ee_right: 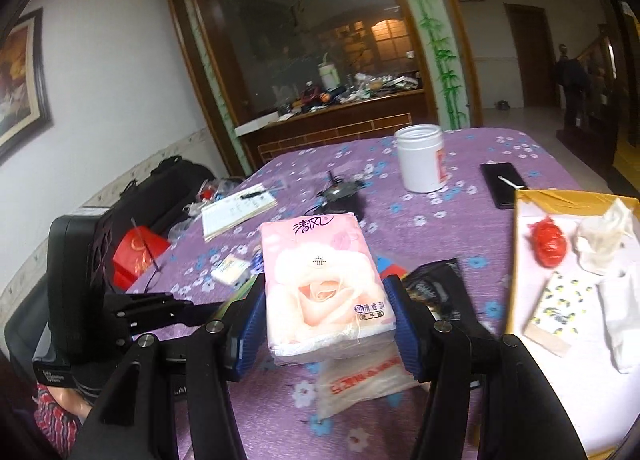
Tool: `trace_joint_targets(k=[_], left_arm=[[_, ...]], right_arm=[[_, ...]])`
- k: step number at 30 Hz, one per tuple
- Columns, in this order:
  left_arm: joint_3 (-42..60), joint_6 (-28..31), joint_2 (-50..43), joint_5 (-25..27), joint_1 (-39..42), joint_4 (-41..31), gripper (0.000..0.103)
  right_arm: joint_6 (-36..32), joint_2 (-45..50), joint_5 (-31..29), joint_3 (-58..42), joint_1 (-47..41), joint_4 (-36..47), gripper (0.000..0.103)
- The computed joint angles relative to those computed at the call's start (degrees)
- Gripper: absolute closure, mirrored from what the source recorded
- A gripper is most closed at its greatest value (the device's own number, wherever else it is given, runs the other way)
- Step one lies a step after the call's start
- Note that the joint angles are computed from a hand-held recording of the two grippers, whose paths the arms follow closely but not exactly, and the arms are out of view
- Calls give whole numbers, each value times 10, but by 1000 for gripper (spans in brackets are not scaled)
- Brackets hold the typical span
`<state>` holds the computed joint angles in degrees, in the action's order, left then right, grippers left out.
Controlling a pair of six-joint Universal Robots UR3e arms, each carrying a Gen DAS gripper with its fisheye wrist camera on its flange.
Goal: Organize soft objects
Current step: 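Carry the pink tissue pack with right tool while left tool carries striped sponge pack to tray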
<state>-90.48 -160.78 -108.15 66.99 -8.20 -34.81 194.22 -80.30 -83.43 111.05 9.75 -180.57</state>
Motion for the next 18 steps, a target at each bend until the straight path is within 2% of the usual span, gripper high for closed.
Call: trace_joint_targets(k=[11, 18], left_arm=[[110, -23, -57, 3, -66, -60, 68], [214, -43, -116, 5, -116, -105, 68]], right_arm=[[23, -127, 65, 140, -134, -36, 45], [20, -226, 126, 228, -251, -21, 45]])
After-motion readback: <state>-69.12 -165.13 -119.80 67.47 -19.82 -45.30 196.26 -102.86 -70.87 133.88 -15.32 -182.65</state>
